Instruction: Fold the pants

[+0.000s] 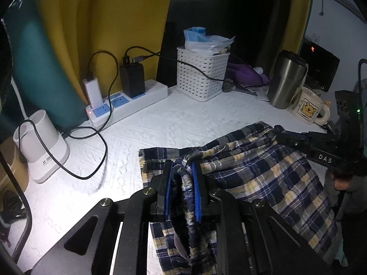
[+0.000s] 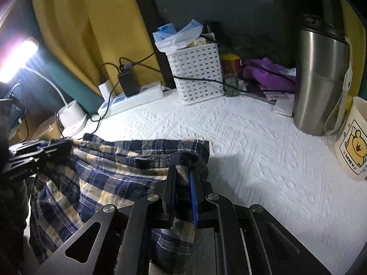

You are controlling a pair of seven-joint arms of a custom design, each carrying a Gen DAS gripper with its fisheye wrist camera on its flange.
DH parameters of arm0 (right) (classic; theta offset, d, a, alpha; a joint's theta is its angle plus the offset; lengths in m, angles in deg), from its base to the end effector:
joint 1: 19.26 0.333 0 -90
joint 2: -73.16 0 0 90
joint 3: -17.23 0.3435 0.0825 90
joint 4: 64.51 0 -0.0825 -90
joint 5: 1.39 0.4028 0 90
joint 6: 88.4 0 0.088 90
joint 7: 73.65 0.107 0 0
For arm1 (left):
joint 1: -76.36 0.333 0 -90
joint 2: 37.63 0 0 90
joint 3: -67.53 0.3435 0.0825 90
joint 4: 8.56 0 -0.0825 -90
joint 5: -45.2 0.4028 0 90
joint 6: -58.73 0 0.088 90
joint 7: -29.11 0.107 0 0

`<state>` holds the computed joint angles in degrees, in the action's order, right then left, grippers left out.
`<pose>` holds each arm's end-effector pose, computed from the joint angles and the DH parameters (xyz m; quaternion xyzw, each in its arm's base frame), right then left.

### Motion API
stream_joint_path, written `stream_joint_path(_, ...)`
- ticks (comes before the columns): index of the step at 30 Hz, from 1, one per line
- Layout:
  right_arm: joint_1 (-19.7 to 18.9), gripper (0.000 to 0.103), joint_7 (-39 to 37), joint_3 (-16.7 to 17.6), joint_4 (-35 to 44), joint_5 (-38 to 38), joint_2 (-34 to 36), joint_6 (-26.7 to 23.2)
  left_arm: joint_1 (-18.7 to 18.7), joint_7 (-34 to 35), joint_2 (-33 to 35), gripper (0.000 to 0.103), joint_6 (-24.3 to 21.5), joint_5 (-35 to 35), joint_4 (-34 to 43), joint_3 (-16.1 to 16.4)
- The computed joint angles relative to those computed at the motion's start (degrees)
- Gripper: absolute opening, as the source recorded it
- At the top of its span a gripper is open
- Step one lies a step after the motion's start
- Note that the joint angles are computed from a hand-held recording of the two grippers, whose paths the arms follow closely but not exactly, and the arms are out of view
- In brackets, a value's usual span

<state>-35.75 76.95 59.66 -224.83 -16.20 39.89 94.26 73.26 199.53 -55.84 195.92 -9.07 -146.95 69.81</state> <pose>0.3564 0.2048 0.4299 -0.5498 0.7143 -0.2440 0.3578 0.4777 -0.0126 0.4802 -0.3513 0.8539 -0.3718 0.0961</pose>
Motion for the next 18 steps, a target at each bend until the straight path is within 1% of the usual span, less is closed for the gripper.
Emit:
stream_joint_path(4, -1.8, 0.011, -0.3, 0.7, 0.8, -0.4, 1.2, 0.7, 0.5, -1.0, 1.4, 0.014, -0.6, 1.2, 0.6, -0.2)
stream_joint_path(6, -2.7, 0.011, -1.3, 0.8, 1.7, -0.7, 3.2, 0.9, 0.9, -2.1, 2.9, 0.015, 0.1, 1.8, 1.0, -0.6)
stream_joint_path(8, -4.9, 0.011, -1.5, 2.7, 2.7, -1.0, 4.6, 1.0, 1.1, -2.9, 3.9, 0.015, 0.8, 2.1, 1.2, -1.1)
stream_joint_path(10, -8.2, 0.011, -1.5, 5.9, 4.2, -1.9, 5.3, -0.3, 1.2, -2.5, 4.4, 0.015, 2.1, 1.4, 1.0, -1.3)
stream_joint_path(11, -8.4, 0.011, -1.5, 6.1, 4.9, -2.3, 5.9, -1.5, 1.1, -1.9, 4.5, 0.015, 3.3, 1.0, 0.6, -1.5)
stream_joint_path(13, -8.2, 0.011, -1.3, 5.6, 6.0, -3.8, 7.4, -2.9, 1.0, -0.9, 4.8, 0.016, 4.7, 0.4, 0.2, -1.7)
stream_joint_path(16, -7.5, 0.013, -0.5, 4.7, 6.8, -6.2, 7.8, -5.0, 1.2, -1.5, 5.6, 0.017, 4.9, 0.7, 0.5, -1.9)
stream_joint_path(17, -7.2, 0.026, 0.0, 4.5, 7.0, -6.9, 7.5, -6.2, 1.3, -1.7, 5.7, 0.017, 4.8, 0.7, 0.6, -1.9)
stream_joint_path(18, -7.1, 0.049, 1.0, 4.8, 7.3, -7.4, 6.4, -9.0, 1.4, -2.0, 5.6, 0.018, 4.8, 0.7, 0.6, -1.9)
